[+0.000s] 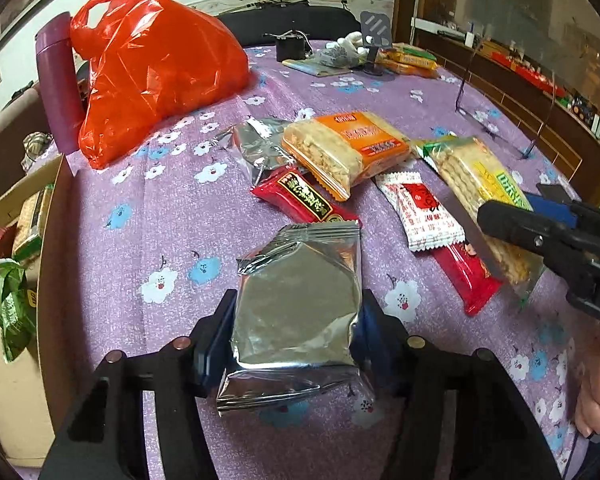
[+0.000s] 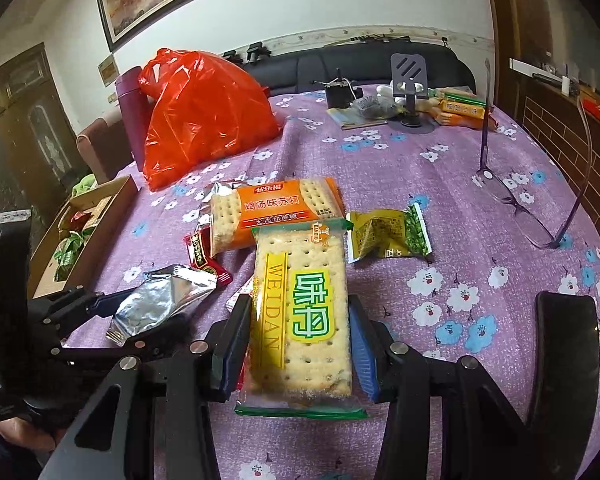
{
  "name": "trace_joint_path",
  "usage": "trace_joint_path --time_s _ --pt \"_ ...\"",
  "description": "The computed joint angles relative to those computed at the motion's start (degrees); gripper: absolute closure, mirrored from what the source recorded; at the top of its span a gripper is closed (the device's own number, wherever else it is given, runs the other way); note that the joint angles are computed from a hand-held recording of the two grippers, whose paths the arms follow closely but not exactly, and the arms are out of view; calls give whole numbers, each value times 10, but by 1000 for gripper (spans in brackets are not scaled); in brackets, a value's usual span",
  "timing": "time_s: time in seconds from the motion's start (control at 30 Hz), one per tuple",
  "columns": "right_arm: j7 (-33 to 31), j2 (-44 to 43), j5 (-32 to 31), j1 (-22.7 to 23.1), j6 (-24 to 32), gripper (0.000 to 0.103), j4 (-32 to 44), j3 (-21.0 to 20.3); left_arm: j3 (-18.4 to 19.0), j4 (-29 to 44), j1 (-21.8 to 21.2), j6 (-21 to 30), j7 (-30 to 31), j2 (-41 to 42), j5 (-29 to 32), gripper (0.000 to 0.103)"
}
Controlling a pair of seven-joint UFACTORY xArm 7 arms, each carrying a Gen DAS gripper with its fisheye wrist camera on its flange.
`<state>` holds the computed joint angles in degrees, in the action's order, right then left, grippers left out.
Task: Organize snacks
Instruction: 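Lift the silver foil bag with the left tool while the right tool holds the WEIDAN pack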
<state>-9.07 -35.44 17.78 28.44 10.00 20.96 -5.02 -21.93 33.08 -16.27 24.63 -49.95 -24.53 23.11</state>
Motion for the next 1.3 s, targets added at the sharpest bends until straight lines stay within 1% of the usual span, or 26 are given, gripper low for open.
trace_joint_path --time_s 0.07,0.17,0.27,0.33,0.4,0.6,0.8,1.3 --pt "2 -1 -1 -1 -2 53 -1 2 -4 -4 6 -7 -10 -6 7 45" --pt "3 -1 -2 -2 -2 53 0 2 -20 -14 26 -26 -36 -28 28 45" --pt "6 -1 -9 -8 -5 53 -2 9 -57 -17 64 -28 -80 -55 65 45" --pt "9 -3 -14 -11 -8 53 -3 14 -70 -20 81 -30 -102 -69 80 45" --pt "13 -3 -19 -13 -9 53 -4 18 -76 -21 91 -26 -114 -77 87 45" --pt "15 -3 -22 -9 -10 53 -4 10 -100 -17 117 -1 -149 -90 119 45" --pt "17 -4 -21 -7 -12 53 -5 6 -119 -13 126 16 -175 -100 155 45" --pt "22 -10 -17 -5 -14 53 -8 -1 -116 -6 115 40 -211 -99 201 45"
